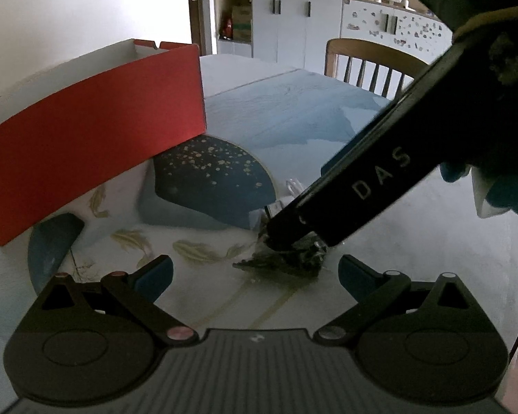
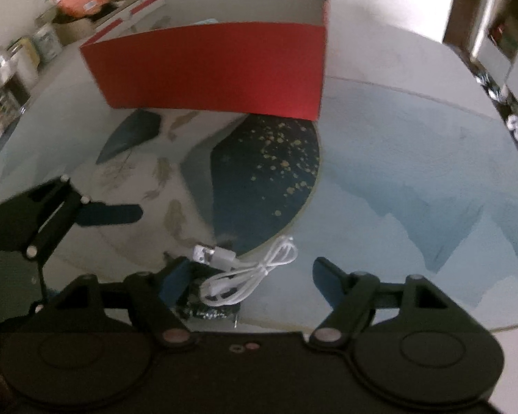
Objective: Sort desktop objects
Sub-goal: 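Grasp the white USB cable with the right gripper while the left gripper grasps the dark snack bag, then lift the cable and dark bag and carry them over the red box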
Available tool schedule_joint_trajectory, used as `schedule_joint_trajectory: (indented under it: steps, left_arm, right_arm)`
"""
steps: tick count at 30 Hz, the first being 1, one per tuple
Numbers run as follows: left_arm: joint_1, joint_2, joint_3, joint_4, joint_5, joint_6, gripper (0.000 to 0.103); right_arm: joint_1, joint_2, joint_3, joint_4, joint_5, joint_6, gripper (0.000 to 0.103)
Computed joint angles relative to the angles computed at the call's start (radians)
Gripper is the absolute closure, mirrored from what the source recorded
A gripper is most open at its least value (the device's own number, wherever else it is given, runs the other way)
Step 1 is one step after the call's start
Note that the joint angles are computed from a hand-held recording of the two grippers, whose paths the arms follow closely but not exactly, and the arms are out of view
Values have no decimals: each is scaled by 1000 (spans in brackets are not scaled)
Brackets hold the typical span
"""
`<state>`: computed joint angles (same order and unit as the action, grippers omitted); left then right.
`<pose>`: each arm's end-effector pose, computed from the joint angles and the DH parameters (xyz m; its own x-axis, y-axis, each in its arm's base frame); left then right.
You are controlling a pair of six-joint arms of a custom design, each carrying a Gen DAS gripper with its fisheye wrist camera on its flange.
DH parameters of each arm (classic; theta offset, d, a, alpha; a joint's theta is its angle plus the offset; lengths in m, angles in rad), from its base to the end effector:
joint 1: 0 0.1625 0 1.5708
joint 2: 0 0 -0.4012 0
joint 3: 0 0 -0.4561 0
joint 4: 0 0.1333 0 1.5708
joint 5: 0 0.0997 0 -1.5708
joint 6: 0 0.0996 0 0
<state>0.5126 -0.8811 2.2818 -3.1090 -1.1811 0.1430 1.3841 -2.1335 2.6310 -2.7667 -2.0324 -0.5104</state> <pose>-0.3029 -0.3668 -0.0551 -0.3709 0.8419 -0.3920 0.9256 0.3696 -0.0820 0.0279 -0.3314 0.2800 -0.7907 0.0229 0.6118 -0.2798 0.8753 -0.3944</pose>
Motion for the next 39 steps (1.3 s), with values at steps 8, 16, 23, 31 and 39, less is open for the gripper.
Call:
schedule_joint_trajectory:
  steps: [8, 16, 23, 31, 39]
  left_arm:
    - [11, 31, -20, -15, -15, 9, 20]
    - [12, 52, -26, -50, -35, 40, 34]
    - [5, 45, -25, -39, -38, 35, 63]
    - [-5, 28, -26, -25, -16, 29, 69]
    - [-14, -36, -25, 22, 15, 21, 70]
  right_arm:
    - [-56, -27, 3, 29, 83, 42, 38]
    - [-69, -41, 7, 38, 119, 36, 53]
    - [-94, -80, 18, 52, 164, 21, 58]
    - [-61, -119, 5, 78, 143, 29, 59]
    - [-3, -155, -24, 105, 107, 29, 60]
